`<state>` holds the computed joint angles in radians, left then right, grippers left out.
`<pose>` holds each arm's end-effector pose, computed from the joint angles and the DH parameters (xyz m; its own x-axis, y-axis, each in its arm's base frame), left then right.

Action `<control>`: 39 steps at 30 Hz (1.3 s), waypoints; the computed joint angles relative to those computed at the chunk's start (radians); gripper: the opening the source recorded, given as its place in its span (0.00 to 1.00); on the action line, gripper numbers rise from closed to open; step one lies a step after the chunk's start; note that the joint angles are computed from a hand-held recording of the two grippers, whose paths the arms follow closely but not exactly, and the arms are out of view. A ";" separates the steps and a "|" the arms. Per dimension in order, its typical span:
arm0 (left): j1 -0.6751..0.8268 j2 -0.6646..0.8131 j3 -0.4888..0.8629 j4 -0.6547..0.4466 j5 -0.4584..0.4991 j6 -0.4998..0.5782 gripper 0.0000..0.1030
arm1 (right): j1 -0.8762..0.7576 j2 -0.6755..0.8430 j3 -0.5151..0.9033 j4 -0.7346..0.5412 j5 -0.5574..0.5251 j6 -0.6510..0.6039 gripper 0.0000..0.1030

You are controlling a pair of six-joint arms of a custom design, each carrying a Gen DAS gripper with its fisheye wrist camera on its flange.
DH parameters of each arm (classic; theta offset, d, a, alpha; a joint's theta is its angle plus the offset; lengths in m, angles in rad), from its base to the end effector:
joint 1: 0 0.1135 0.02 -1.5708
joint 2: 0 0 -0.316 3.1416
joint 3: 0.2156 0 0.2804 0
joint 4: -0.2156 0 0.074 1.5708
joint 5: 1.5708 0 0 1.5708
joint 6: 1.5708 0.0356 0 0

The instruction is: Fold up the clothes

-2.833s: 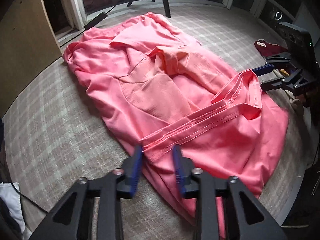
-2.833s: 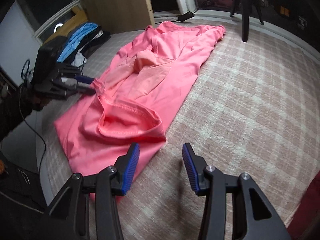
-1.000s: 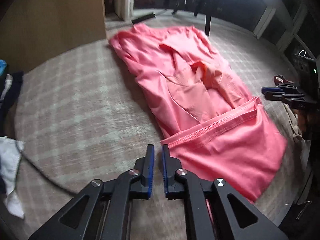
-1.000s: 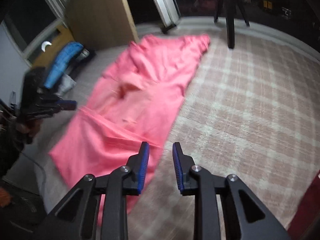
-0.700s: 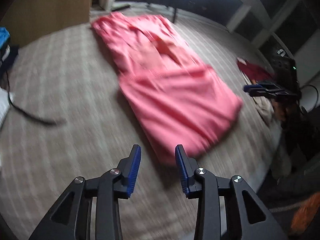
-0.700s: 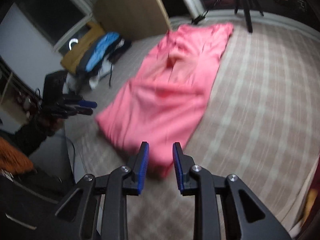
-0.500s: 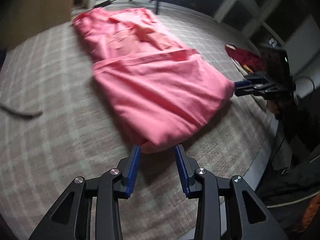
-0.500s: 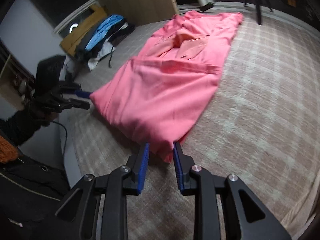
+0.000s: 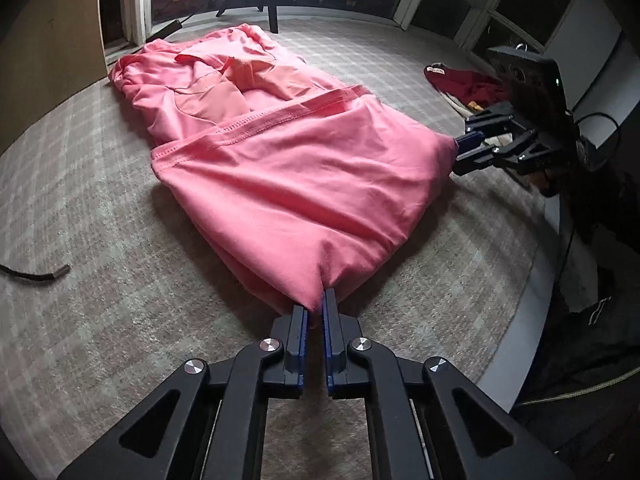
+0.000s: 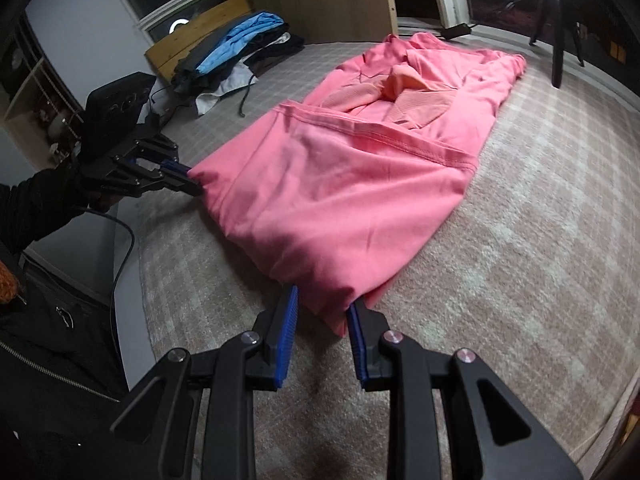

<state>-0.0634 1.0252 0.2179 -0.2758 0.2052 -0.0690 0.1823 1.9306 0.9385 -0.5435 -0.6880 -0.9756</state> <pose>0.1390 -0.0161 0.1311 -0.8904 -0.0111 -0.4551 0.0962 0.9726 -0.2119 0.3252 0.0829 0.1113 -0.4169 -0.7273 -0.5452 -0.9047 0.2737 0.3267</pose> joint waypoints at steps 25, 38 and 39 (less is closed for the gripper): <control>-0.005 0.155 0.049 0.088 0.002 -0.055 0.09 | 0.184 -0.042 -0.088 0.253 0.155 0.216 0.03; 0.502 -0.163 0.395 -0.513 0.146 0.288 0.13 | -0.141 -0.298 0.165 -0.161 -0.031 0.225 0.23; 0.556 -0.148 0.441 -0.528 0.170 0.322 0.17 | -0.141 -0.320 0.197 -0.165 -0.037 0.240 0.26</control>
<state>0.4922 0.8771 0.6593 -0.8042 0.3747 0.2525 0.0414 1.6101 1.1354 -0.7088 -0.7251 -0.7352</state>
